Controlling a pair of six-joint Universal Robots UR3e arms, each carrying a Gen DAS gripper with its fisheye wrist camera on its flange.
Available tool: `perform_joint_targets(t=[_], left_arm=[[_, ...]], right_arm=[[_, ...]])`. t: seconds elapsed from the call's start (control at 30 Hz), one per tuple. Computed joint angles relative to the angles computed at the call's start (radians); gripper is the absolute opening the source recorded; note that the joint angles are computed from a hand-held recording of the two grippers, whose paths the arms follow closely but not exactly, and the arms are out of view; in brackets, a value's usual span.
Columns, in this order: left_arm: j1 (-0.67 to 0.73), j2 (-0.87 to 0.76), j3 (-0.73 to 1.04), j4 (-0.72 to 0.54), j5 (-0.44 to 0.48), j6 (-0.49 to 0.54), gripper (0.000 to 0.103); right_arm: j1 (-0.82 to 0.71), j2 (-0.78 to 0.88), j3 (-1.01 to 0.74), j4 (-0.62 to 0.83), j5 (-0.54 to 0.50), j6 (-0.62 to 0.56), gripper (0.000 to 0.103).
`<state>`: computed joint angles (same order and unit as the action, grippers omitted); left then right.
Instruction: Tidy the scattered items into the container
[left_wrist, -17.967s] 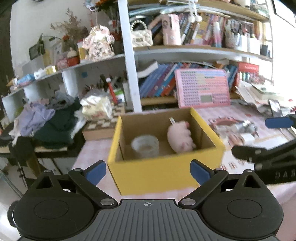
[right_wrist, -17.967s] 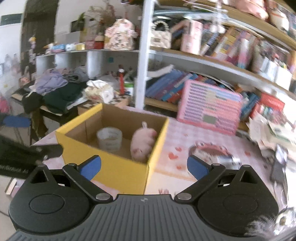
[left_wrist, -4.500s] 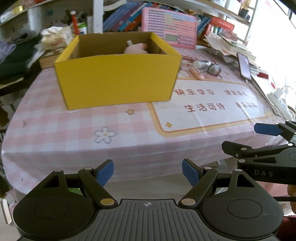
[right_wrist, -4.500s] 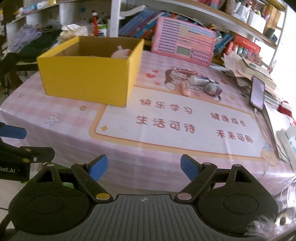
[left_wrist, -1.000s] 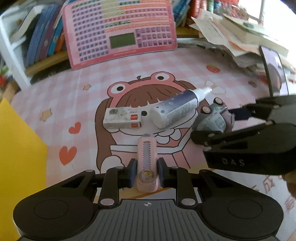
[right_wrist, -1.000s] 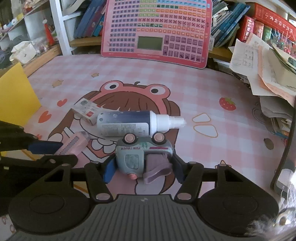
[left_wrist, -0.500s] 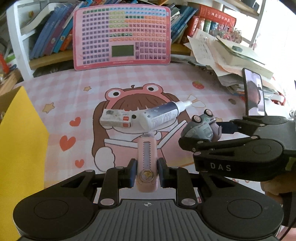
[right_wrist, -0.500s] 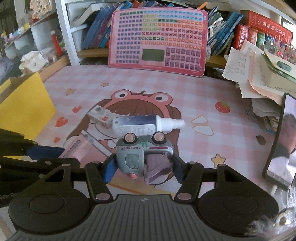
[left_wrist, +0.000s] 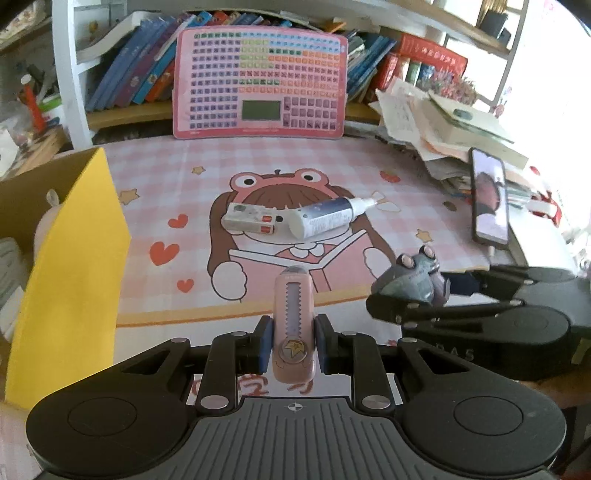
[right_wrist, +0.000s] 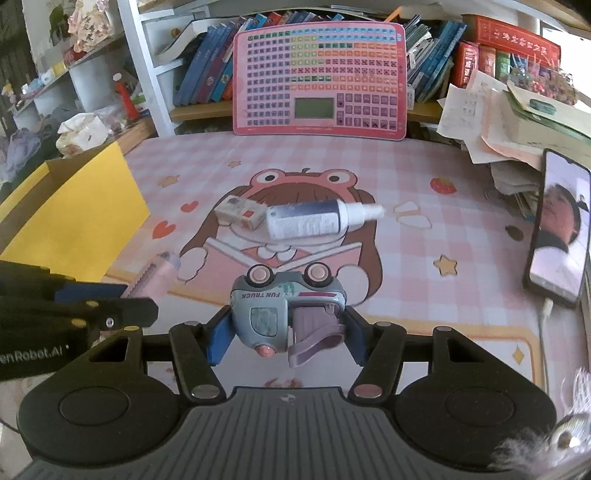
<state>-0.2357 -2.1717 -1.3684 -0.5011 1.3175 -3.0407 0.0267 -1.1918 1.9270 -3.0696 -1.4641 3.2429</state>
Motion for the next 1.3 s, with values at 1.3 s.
perform_joint_targets(t=[1.3], left_arm=[[0.635,0.830,-0.792,-0.555,-0.539,0.827,0.023]], right_arm=[[0.767,-0.043,-0.208,0.471,-0.679,0.655,0.059]])
